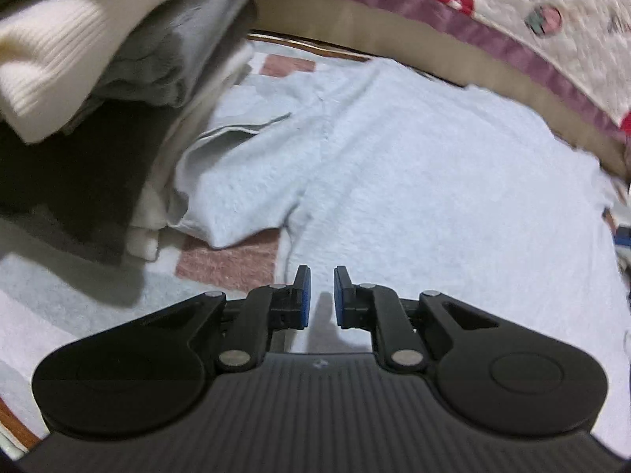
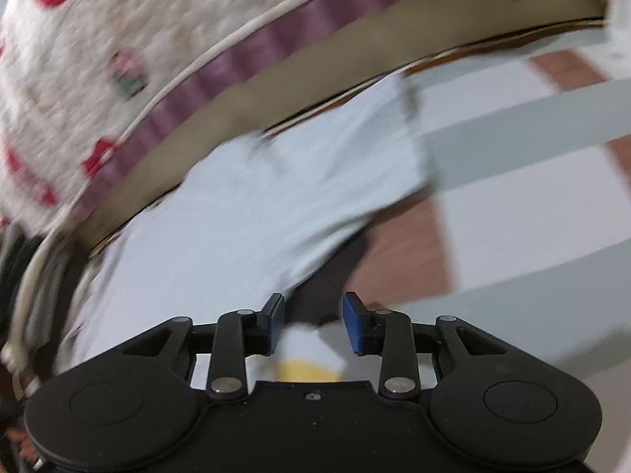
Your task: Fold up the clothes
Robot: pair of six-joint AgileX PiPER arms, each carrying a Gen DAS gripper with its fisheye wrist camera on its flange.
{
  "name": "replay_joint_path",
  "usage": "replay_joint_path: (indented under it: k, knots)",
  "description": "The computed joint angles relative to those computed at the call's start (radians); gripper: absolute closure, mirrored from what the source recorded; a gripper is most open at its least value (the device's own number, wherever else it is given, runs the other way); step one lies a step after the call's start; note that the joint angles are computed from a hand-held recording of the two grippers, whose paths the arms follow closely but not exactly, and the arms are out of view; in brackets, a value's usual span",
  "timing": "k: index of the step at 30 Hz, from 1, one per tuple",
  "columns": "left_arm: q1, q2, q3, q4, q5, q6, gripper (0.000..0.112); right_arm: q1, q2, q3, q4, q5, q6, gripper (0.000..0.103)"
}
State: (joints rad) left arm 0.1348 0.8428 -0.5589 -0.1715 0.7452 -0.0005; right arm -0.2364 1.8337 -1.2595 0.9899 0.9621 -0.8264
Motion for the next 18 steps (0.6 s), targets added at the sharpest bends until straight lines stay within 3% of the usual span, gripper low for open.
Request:
replay_joint_path:
  k: [3, 8, 11, 12, 14, 15, 16, 17, 18]
  knots:
    - [-0.122, 0.009, 0.014, 0.184, -0.04, -0.177, 0.093, 0.03, -0.009, 0.045, 0.013, 0.03, -0.036, 0.058]
    - [-0.148, 0.029, 0.01, 0.236, 0.066, -0.191, 0.076, 0.024, -0.035, 0.096, 0.02, 0.071, -0.05, 0.058]
    - [-0.146, 0.021, 0.022, 0.17, 0.097, -0.105, 0.07, 0.023, -0.046, 0.102, -0.015, 0.115, -0.047, 0.057]
    - [-0.133, 0.02, 0.027, 0.147, 0.087, -0.083, 0.063, 0.019, -0.047, 0.104, -0.023, 0.136, -0.049, 0.057]
    - [-0.107, 0.02, 0.036, 0.101, 0.07, -0.037, 0.06, 0.009, -0.046, 0.115, -0.028, 0.174, -0.057, 0.056]
    - [-0.081, 0.021, 0.035, 0.067, 0.068, 0.01, 0.063, 0.01, -0.046, 0.12, -0.021, 0.172, -0.057, 0.055]
    - [-0.055, 0.022, 0.033, 0.033, 0.068, 0.059, 0.09, 0.014, -0.047, 0.124, -0.013, 0.165, -0.055, 0.055]
    - [-0.033, 0.024, 0.032, 0.003, 0.068, 0.099, 0.104, 0.017, -0.048, 0.128, -0.006, 0.157, -0.053, 0.057]
    - [-0.036, 0.022, 0.032, 0.002, 0.067, 0.099, 0.108, 0.035, -0.065, 0.146, 0.005, 0.11, -0.059, 0.057]
